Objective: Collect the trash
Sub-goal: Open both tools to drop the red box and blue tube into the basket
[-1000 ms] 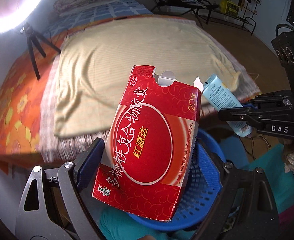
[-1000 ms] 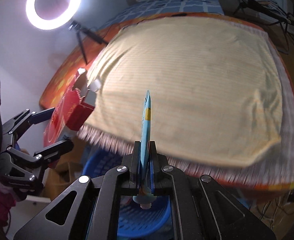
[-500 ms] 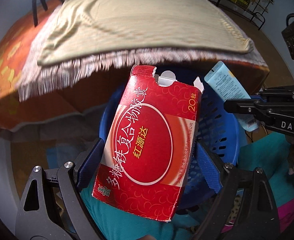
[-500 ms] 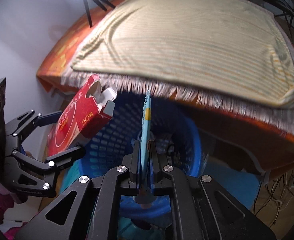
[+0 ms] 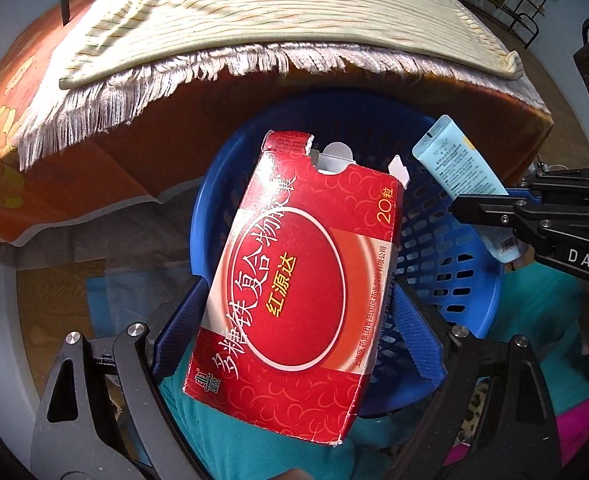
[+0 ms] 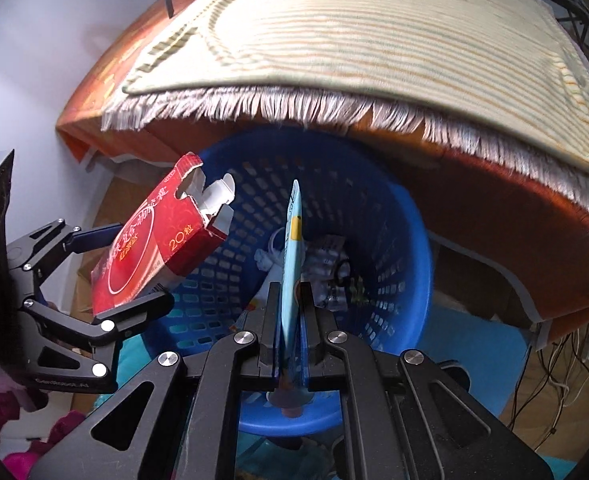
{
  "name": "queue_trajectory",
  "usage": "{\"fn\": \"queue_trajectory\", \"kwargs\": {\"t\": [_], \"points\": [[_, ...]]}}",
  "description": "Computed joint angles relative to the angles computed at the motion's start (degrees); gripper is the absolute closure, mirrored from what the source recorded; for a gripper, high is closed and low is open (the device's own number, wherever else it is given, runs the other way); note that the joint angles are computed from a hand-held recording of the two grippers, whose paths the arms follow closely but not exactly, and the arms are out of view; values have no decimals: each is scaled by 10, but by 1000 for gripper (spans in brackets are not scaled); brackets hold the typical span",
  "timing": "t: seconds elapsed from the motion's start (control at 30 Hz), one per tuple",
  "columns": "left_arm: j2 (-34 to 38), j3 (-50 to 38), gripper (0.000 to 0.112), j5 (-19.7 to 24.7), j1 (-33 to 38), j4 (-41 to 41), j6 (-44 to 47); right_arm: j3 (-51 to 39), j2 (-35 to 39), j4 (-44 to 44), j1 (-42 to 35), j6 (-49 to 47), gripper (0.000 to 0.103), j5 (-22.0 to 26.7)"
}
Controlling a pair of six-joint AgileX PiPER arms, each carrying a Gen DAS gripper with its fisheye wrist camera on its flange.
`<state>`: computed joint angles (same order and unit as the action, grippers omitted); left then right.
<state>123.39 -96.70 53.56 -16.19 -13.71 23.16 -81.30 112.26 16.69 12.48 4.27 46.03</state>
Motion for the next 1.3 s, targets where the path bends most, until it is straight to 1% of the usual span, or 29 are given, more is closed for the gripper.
{"fn": "queue_trajectory", "kwargs": {"t": [0.17,0.3,0.37,0.4,0.43,0.5,0.7,0.87,1.03,1.3], "points": [[14,-18,20,5,-6,5,-10,-9,9,-7,3,11,97,1],[11,-10,19,-1,-8,7,-16,-12,13,-9,0,14,97,5],[13,-13,19,-1,-8,8,-19,-19,18,-13,0,21,93,12],[14,-13,19,-2,-6,8,-19,-20,20,-15,0,25,82,14],[16,-16,19,0,-4,8,-21,-21,22,-18,0,29,66,15],[22,-28,19,10,1,8,-20,-19,20,-22,0,34,54,9],[33,-57,19,29,12,8,-19,-26,23,-28,-3,38,54,17],[26,-64,19,29,16,5,-25,-31,26,-27,-9,39,52,23],[13,-67,19,23,17,5,-32,-38,27,-30,-13,42,45,28],[-11,-87,19,16,17,2,-43,-58,23,-49,-12,55,41,41]]}}
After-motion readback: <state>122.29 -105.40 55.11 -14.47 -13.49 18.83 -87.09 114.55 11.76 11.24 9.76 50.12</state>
